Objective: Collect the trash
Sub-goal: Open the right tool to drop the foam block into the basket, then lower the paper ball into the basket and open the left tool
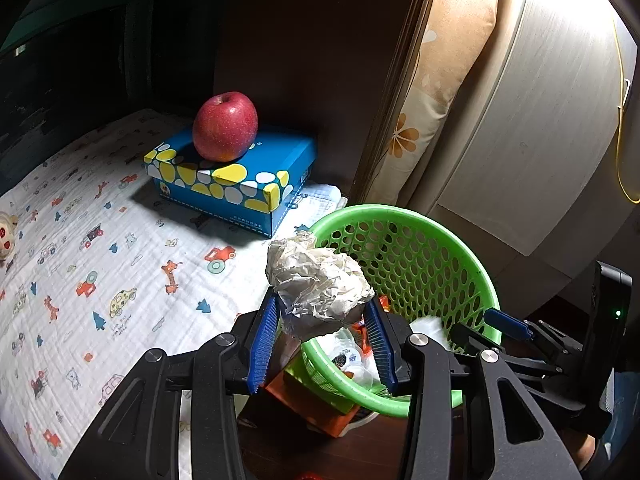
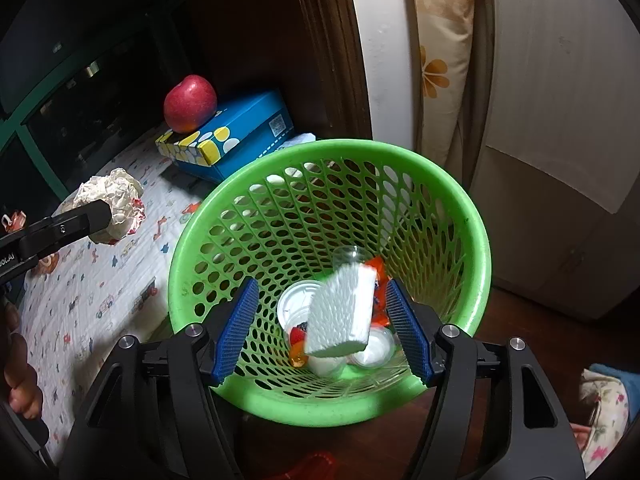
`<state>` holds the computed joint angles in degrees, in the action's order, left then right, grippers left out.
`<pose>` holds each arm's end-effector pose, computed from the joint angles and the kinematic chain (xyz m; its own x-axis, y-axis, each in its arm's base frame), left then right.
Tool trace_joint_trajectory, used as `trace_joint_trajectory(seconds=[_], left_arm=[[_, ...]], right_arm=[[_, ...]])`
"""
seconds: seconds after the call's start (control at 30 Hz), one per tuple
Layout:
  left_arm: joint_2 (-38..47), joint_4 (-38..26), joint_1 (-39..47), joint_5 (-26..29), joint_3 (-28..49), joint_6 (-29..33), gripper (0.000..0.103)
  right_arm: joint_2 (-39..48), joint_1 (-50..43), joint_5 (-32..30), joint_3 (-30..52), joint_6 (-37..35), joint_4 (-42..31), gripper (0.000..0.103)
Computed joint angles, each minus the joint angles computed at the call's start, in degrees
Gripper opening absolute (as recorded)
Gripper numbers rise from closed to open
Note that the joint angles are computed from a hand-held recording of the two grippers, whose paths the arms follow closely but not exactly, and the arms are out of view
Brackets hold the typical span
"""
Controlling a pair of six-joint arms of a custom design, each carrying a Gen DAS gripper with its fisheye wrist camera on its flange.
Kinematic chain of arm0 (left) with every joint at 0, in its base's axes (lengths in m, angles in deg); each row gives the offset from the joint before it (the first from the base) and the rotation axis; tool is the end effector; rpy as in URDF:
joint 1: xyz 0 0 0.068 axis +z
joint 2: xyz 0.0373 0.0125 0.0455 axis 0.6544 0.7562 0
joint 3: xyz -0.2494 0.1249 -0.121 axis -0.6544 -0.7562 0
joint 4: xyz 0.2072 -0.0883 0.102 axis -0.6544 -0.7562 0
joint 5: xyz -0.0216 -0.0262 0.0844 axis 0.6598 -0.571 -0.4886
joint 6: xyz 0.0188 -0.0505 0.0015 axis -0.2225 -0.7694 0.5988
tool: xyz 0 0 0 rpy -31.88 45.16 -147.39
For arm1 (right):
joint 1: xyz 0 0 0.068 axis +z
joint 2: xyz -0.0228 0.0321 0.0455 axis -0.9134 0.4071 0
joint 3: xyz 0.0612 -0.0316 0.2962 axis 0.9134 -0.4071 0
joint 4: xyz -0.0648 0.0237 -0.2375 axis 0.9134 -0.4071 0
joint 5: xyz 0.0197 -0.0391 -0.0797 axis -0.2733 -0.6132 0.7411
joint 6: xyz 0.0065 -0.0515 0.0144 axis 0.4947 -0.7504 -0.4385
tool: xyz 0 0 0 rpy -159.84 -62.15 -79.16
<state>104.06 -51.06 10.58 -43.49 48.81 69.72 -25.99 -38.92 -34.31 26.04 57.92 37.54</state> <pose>0.2158 -0.1284 0.2088 -0.7033 0.2020 -0.6815 0.4170 0.8937 -0.1654 0.1316 0.0570 0.1473 -0.7118 0.2399 -0.6602 0.1310 0.9687 0.2107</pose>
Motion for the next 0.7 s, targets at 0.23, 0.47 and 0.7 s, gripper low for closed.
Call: trace_joint_trajectory(seconds=[0.23, 0.47, 0.7], left_arm=[[1.52, 0.45, -1.49, -0.27, 0.9, -0.34, 0.042], [4.19, 1.17, -3.05, -0.34, 1.93, -0.72, 0.042], [7.59, 1.82, -4.15, -0.1, 3.4, -1.04, 0.043]], right_arm=[[-3.59, -0.46, 0.05, -0.45, -0.15, -2.45, 0.073], [-7.85, -0.71, 0.07, -1.15, -0.03, -5.74, 0.078], [-12.52, -0.05, 0.83, -2.16, 1.16, -9.58, 0.082]])
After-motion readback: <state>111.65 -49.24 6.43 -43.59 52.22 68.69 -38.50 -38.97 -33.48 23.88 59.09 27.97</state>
